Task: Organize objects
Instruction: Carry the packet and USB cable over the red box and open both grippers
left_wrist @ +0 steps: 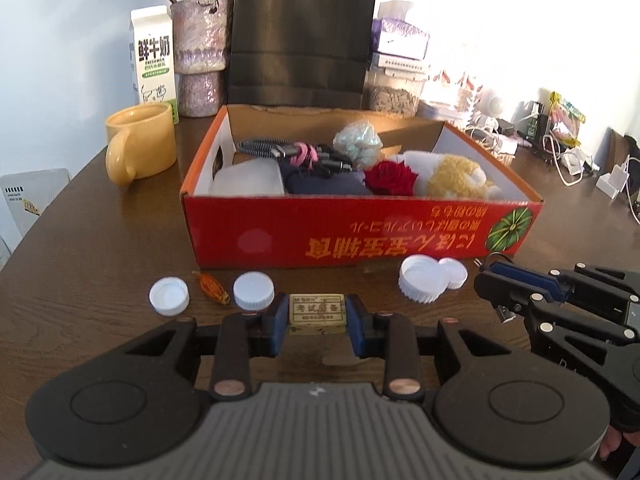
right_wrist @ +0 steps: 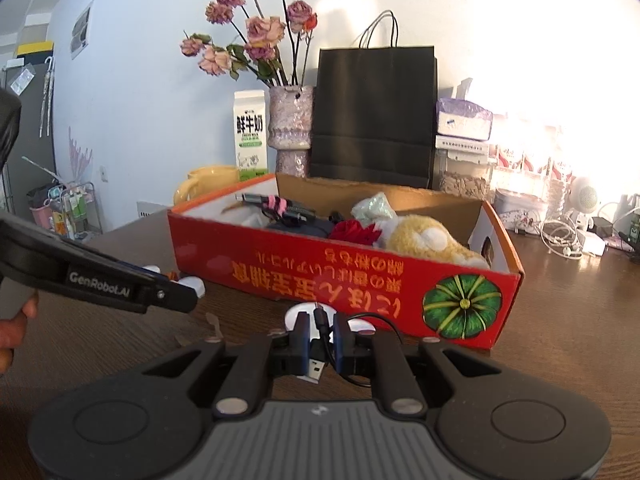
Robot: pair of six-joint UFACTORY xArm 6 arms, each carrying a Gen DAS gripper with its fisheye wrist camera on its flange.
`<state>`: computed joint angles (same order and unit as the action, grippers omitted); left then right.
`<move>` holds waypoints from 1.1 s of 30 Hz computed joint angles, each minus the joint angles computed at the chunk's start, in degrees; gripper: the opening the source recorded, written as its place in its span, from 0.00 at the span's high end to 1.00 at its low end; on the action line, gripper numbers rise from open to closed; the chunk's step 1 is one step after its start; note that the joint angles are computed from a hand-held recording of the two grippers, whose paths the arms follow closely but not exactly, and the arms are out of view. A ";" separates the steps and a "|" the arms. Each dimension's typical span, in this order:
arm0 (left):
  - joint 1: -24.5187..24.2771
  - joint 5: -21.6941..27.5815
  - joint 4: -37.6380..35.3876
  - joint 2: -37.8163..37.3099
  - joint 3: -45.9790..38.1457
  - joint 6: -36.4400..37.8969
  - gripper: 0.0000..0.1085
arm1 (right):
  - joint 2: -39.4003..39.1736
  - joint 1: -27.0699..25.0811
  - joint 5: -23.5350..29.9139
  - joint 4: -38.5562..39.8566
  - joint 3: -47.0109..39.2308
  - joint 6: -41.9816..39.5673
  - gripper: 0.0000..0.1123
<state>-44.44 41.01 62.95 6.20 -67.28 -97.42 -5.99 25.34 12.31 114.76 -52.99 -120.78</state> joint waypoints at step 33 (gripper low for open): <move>10.41 -3.87 2.35 11.80 -20.14 6.50 0.71 | 22.63 1.81 -4.88 -14.74 -31.11 14.57 0.90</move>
<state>-34.03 37.14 65.30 18.00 -87.41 -90.92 16.64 27.15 7.43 100.02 -84.10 -106.21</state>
